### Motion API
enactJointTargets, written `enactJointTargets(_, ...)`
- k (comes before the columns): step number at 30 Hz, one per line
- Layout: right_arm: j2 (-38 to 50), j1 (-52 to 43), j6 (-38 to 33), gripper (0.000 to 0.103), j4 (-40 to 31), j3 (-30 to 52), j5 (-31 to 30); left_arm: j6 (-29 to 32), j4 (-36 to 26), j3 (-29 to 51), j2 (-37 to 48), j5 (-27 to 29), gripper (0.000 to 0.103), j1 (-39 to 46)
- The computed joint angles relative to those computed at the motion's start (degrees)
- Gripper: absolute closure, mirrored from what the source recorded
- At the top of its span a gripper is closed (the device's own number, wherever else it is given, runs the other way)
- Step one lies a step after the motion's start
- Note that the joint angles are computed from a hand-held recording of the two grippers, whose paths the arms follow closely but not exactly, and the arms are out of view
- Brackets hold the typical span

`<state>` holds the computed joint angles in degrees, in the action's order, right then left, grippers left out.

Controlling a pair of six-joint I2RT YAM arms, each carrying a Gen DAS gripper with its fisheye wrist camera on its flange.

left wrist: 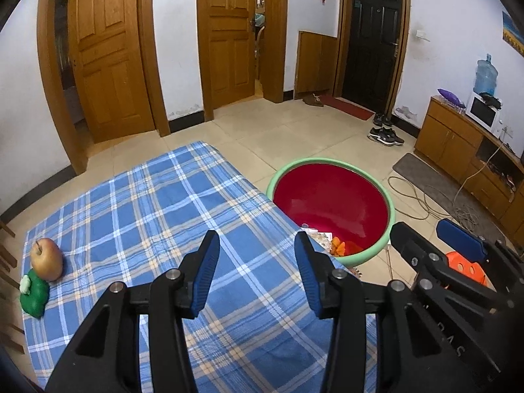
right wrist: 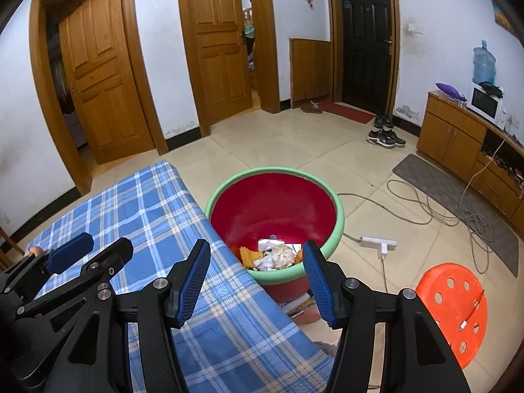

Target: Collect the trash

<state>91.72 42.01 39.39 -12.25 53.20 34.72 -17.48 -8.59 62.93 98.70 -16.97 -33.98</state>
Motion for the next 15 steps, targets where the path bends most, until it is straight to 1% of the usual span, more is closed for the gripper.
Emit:
enactJointTargets(6,0.2,0.4,0.5,0.044,-0.8,0.8,0.6,0.1,-0.2,0.1,-0.3,-0.8,0.056,-0.1)
enactJointTargets(8,0.0,0.5,0.5,0.045,-0.9,0.7,0.5,-0.2,-0.3,0.2,-0.2,-0.5,0.056,-0.1)
enactJointTargets(15,0.5,0.8,1.2,0.046,-0.9,1.1,1.0,-0.5,-0.1,0.5,0.1,-0.1,0.056,0.0)
